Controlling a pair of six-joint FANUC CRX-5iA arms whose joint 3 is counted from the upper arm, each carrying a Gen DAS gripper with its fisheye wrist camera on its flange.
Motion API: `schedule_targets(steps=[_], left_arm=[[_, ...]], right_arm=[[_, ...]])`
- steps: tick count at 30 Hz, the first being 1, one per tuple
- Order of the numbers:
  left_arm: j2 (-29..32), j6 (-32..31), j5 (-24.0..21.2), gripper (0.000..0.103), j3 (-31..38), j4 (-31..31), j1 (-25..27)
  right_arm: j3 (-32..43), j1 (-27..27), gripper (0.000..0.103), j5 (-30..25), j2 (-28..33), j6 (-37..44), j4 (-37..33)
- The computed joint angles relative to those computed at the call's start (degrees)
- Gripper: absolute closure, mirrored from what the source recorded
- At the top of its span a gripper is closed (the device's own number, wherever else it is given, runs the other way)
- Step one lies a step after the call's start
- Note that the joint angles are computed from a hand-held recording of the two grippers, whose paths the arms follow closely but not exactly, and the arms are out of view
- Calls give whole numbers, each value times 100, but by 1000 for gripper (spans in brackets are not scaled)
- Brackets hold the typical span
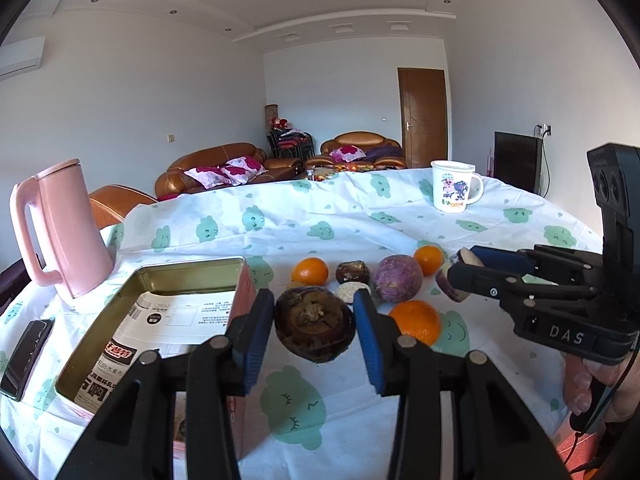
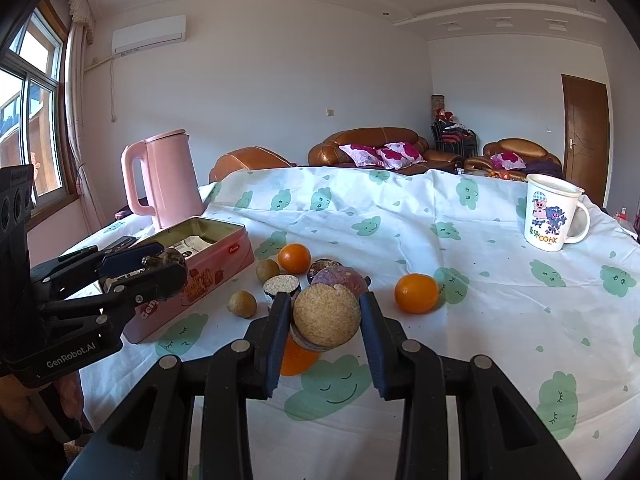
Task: Organize fruits
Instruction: 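Carry both held items over the pink tin and open both tools to drop them in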
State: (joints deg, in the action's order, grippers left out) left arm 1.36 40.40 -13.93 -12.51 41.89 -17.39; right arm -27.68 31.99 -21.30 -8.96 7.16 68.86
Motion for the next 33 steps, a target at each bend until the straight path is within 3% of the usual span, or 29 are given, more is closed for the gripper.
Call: schedule_targets(steps=[6, 13, 21, 33], left_arm=[[-97, 195, 77, 60, -7, -83, 189], [-90, 969, -112, 60, 182, -653, 622], [-27, 1423, -282, 60, 295, -983, 994], [150, 1615, -647, 60, 514, -1055, 1268]], right_arm=[[347, 142, 66, 13, 164, 328, -112], [1187, 448, 66, 35, 684, 1470, -1005], [2092, 786, 66, -173, 1352, 2636, -1942], [3186, 1042, 66, -606, 2102, 3895, -3177]])
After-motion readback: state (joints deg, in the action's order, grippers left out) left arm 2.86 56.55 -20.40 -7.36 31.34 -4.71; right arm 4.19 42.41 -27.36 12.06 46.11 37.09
